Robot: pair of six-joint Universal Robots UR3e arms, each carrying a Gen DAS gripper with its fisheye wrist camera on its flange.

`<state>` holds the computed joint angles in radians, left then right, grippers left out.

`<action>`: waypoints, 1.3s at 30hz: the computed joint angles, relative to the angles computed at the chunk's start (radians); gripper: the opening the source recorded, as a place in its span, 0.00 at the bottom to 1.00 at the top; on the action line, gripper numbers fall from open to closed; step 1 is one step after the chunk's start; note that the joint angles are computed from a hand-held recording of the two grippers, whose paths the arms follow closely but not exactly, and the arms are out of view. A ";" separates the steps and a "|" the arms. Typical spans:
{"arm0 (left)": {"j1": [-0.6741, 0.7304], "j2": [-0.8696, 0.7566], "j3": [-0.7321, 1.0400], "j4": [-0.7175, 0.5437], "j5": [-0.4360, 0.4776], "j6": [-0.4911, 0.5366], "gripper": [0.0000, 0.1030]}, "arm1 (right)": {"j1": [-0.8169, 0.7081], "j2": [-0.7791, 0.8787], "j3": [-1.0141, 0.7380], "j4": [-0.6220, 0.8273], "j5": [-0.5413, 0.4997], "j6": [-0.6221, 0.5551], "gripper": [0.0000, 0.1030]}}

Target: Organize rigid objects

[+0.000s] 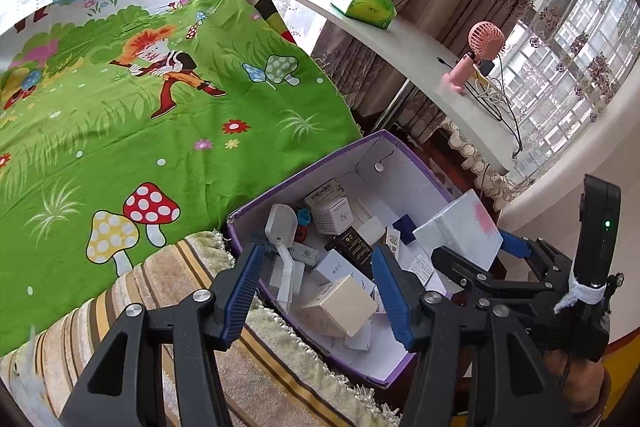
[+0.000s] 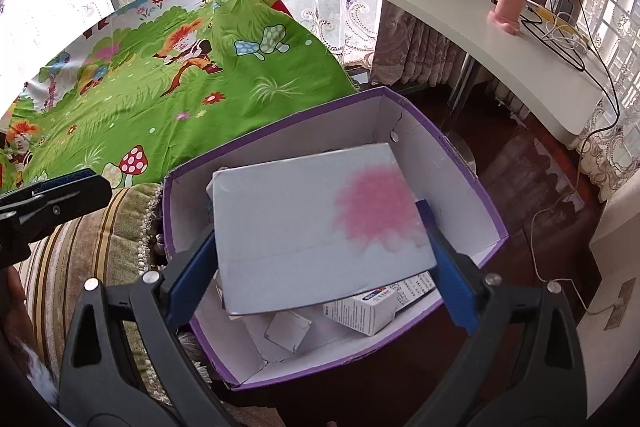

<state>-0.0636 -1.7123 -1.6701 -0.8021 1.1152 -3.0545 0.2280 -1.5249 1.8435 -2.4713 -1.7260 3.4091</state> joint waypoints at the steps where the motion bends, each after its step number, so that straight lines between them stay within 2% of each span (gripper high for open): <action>1: 0.008 0.026 -0.031 -0.001 -0.002 0.009 0.62 | 0.005 -0.007 0.007 0.006 -0.007 0.009 0.95; 3: 0.018 0.075 -0.090 -0.009 0.003 0.019 0.66 | 0.017 -0.014 0.014 0.020 -0.023 0.021 0.96; 7: 0.033 0.148 -0.186 -0.019 -0.005 0.025 0.68 | 0.022 -0.030 0.036 0.027 -0.030 0.040 0.97; 14: 0.039 0.184 -0.275 0.011 -0.010 0.030 0.75 | 0.057 -0.086 0.086 0.049 -0.051 0.066 0.97; 19: 0.000 0.148 -0.260 0.024 0.021 0.060 0.88 | 0.063 -0.116 0.149 0.027 -0.061 0.094 0.97; 25: -0.040 0.111 -0.225 0.022 0.052 0.072 0.99 | 0.048 -0.109 0.188 -0.009 -0.056 0.106 0.97; 35: -0.024 0.082 -0.200 0.007 0.020 0.055 1.00 | 0.051 -0.094 0.186 -0.021 -0.059 0.113 0.97; 39: -0.040 0.068 -0.179 0.000 0.045 0.050 1.00 | 0.050 -0.092 0.185 -0.019 -0.054 0.111 0.97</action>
<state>-0.1033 -1.6443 -1.8491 -0.8022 1.1605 -3.0045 0.2783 -1.6174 2.0285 -2.4906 -1.7801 3.5204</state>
